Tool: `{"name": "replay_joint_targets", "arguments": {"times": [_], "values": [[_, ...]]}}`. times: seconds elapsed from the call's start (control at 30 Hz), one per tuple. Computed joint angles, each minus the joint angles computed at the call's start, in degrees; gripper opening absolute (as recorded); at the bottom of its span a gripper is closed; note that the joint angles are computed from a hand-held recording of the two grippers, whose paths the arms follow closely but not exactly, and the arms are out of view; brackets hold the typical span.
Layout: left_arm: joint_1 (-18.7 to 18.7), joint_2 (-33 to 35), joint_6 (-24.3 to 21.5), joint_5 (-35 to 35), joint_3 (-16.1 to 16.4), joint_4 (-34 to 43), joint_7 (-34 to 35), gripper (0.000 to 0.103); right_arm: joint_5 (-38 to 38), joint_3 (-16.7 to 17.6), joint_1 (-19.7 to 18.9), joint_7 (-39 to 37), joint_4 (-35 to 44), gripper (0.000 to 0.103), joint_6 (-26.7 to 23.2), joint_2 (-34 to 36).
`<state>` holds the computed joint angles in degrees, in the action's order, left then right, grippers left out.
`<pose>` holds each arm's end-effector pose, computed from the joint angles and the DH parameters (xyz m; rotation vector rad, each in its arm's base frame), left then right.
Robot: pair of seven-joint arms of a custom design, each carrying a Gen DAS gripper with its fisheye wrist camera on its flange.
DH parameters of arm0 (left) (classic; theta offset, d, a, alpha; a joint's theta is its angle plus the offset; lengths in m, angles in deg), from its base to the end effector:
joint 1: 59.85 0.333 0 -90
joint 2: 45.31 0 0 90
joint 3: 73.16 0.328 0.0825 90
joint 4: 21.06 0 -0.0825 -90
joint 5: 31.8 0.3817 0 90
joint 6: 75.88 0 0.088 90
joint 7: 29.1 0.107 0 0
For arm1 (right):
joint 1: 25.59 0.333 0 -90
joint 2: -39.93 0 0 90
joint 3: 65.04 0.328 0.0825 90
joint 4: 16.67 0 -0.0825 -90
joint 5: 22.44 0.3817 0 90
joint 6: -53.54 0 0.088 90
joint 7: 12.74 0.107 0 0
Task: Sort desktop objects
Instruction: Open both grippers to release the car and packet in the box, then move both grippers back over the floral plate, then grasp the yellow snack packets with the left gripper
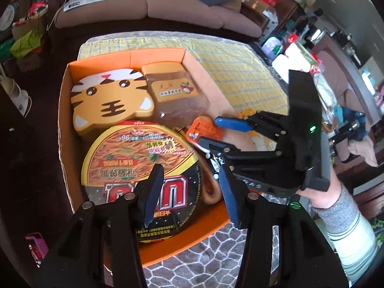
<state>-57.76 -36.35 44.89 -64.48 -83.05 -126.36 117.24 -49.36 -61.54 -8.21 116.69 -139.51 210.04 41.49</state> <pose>0.6083 -0.1038 0.4750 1.0453 -2.7563 0.8095 0.5377 0.2233 0.4638 -1.9096 1.8071 -0.5841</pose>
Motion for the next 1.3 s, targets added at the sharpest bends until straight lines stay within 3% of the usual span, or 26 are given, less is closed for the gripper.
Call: {"name": "replay_joint_targets", "arguments": {"times": [0.17, 0.4, 0.7, 0.9, 1.03, 1.13, 1.3], "values": [[0.0, -0.1, 0.3, 0.0, -0.1, -0.3, 0.4, 0.057, -0.4, 0.2, -0.8, 1.1, -2.4, 0.057, 2.6, -3.4], [-1.8, -2.6, 1.2, -2.1, -1.1, -3.0, 3.1, 0.087, -2.2, 2.7, -7.8, 6.8, -11.4, 0.065, 4.9, -16.0], [-10.0, -6.2, 7.5, 2.8, -3.4, -7.4, 6.3, 0.086, 3.7, 4.8, -16.7, 6.3, -24.7, 0.066, 6.6, -28.7], [-15.8, -2.4, 12.9, 13.9, -5.8, -5.8, -1.1, 0.086, 10.8, 3.3, -19.8, 4.9, -33.0, 0.064, 12.2, -32.2], [-19.8, 3.3, 15.6, 26.3, -6.7, -2.7, -11.1, 0.086, 14.6, 2.7, -22.0, 3.7, -36.8, 0.062, 16.2, -32.2], [-23.1, 9.0, 14.9, 36.4, -6.3, 1.6, -19.3, 0.086, 17.3, 2.1, -22.7, 2.0, -38.9, 0.062, 18.6, -31.7], [-24.6, 15.5, 12.5, 43.8, -6.4, 7.2, -24.2, 0.086, 20.6, 0.7, -23.0, -2.6, -40.9, 0.062, 20.4, -31.5]]}}
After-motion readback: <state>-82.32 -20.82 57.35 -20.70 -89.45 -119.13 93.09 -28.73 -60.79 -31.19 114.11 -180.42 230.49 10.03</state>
